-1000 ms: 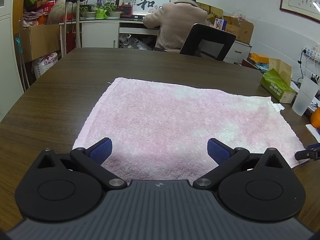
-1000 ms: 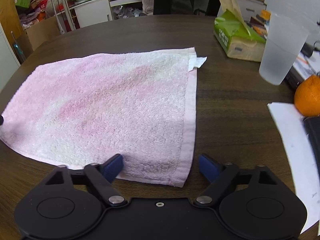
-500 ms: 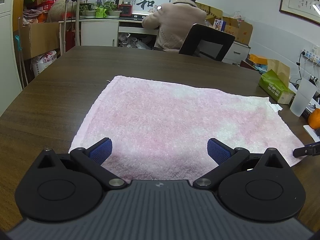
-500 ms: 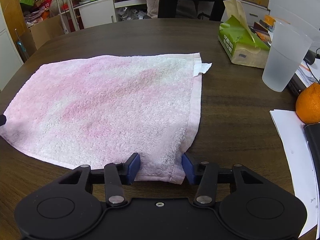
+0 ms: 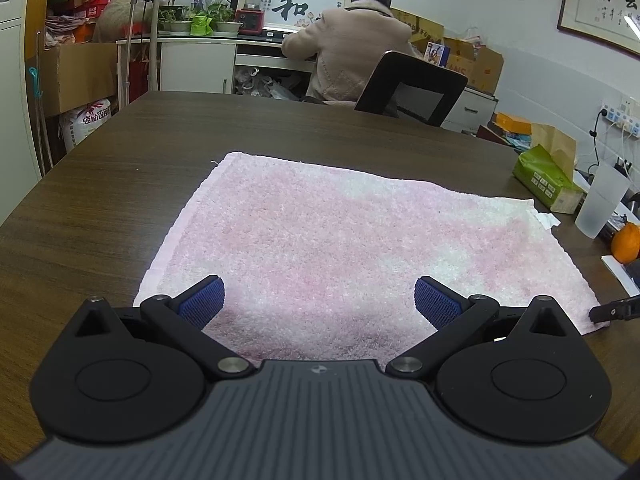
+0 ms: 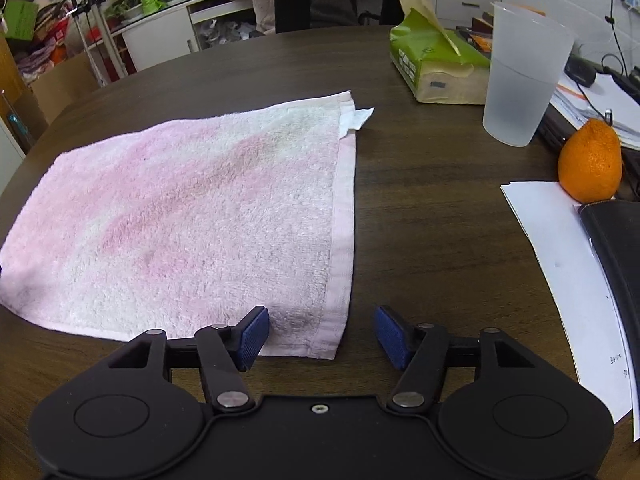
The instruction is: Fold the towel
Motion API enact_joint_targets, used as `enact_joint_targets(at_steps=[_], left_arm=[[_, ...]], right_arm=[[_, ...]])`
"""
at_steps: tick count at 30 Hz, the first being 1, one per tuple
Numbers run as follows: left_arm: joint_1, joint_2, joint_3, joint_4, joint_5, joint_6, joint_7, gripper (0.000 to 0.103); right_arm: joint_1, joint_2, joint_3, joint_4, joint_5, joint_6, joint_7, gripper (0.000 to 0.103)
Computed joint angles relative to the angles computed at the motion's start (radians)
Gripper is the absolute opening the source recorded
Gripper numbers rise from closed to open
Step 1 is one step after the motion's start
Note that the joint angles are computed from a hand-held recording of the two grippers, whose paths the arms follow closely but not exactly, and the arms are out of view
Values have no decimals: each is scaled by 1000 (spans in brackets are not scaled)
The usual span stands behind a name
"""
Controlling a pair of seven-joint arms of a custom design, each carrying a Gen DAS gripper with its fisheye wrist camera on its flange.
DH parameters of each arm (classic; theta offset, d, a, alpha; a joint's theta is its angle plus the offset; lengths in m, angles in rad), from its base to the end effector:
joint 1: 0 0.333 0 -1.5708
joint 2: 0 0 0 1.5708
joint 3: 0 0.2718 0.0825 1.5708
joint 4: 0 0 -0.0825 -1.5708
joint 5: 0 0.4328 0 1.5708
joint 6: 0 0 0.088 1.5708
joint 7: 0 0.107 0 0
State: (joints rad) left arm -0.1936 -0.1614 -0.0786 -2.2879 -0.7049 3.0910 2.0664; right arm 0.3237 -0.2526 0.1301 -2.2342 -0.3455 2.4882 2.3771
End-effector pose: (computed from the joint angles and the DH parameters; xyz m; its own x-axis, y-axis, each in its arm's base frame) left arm 0.5696 -0.1044 0.4513 -0.1763 -0.9683 0.1772 -0.5863 -0.0413 -0.8091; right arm 0.5114 0.2535 0.4672 -0.1033 -0.9918 -0.0757 -0.8290 0.1279 -0.5445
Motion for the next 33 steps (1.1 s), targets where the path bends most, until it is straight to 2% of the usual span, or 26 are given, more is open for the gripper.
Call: enact_joint_targets(at_steps=[6,8,13,17,20,24,28,33], left_arm=[[-13,-6,11,-4,-36,-4,28,103],[-17,-6,14,-2,-50,-5,38,103],[-30,-14,23,-5,-94,-7,77,103],[-36,-21,26,-9,-121,-11,105,103],[-29,-22,23,-7,-123,-21,99,103],[-11,-22,12,-7,-101,-27,69,103],[31,-17,-7,-4,-21,-38,-24,103],[53,-13,-10,-4,36,-45,-96,103]], right_arm=[[1,20,14,12,-53,14,16,53],[4,18,11,10,-50,23,11,45],[7,18,6,10,-40,29,-11,34],[8,12,-1,2,-14,47,-18,19],[8,10,-6,-6,9,70,-25,13],[3,13,-11,-18,32,115,-16,10],[0,14,-13,-31,45,164,-11,9],[-2,37,2,2,6,170,-14,9]])
